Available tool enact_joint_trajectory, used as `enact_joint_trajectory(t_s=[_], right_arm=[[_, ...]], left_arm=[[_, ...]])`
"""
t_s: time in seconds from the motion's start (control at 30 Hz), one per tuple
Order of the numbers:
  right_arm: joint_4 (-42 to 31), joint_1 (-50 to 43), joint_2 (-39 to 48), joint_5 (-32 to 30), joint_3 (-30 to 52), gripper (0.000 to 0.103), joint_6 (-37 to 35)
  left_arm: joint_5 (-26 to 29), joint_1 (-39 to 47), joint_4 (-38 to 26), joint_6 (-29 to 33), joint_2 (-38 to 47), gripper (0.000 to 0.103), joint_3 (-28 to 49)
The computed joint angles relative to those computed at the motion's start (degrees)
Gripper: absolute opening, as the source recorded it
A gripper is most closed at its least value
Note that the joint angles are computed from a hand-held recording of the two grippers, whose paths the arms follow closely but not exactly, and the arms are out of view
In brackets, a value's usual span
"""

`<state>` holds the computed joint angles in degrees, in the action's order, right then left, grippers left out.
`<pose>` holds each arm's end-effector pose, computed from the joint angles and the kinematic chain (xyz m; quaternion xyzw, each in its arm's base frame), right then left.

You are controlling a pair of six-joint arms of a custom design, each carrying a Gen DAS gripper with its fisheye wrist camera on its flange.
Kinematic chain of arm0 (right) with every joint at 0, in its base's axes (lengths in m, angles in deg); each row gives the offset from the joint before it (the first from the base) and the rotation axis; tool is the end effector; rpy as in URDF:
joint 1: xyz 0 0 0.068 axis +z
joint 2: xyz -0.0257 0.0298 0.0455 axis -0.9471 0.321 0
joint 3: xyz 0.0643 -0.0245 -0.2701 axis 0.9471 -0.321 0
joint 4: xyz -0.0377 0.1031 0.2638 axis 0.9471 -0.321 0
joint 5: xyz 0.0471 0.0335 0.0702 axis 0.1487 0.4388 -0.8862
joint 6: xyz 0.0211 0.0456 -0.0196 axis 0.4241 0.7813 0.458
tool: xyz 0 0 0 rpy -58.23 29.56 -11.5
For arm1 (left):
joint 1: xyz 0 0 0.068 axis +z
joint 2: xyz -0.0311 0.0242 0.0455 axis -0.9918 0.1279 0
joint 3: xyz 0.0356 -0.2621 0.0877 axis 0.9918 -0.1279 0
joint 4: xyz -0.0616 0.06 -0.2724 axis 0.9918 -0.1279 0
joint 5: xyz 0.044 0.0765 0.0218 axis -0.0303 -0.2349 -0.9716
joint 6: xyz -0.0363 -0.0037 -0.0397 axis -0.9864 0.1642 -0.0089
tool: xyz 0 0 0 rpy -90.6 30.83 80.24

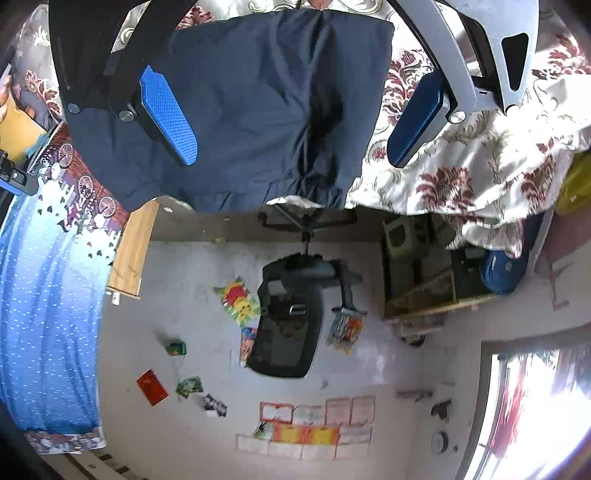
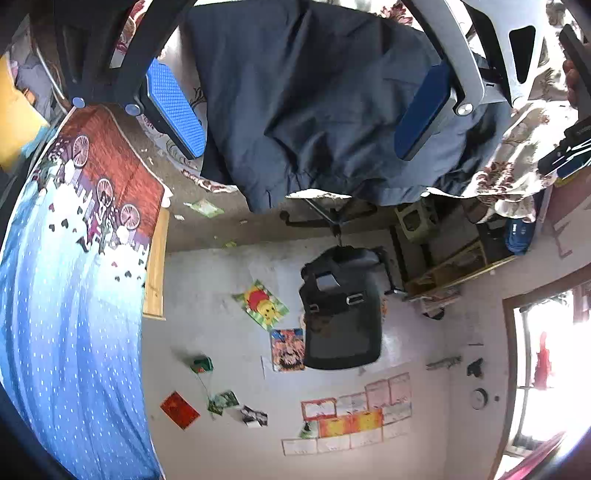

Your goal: Fold large clothes

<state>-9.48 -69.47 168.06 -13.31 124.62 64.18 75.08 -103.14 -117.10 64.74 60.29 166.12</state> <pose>0.3088 0.0127 0.4642 -0.0100 0.8444 0.0583 0.5324 0.2989 -0.1033 0.4568 0.0309 0.8396 -0.0412 0.5408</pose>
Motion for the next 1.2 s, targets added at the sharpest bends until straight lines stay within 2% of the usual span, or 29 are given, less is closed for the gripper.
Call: enact_joint_trajectory(t_s=[0.3,0.73,0.97,1.2], right_arm=[[-3.2,3.0,-7.4,0.3,-0.2,0.103,-0.9],[-10.7,6.7,-17.8,0.4,0.4,0.103,0.7],[-14.3,14.6,-23.7,6.8,-1.1,0.103,0.5],[-16.7,28.8,-29.1,19.4,-4.3,0.103,5.0]], left_arm=[[-3.9,-6.1,-4.2,-0.1,-6.2,0.101,1.0],[-20.0,-22.3,-14.7,-4.8,-13.7,0.101,4.8],[-30.1,-33.7,-21.2,-10.6,-15.8,0.101,5.2],[-37.8,-43.1,-26.6,-18.7,-17.7,0.101,3.6]])
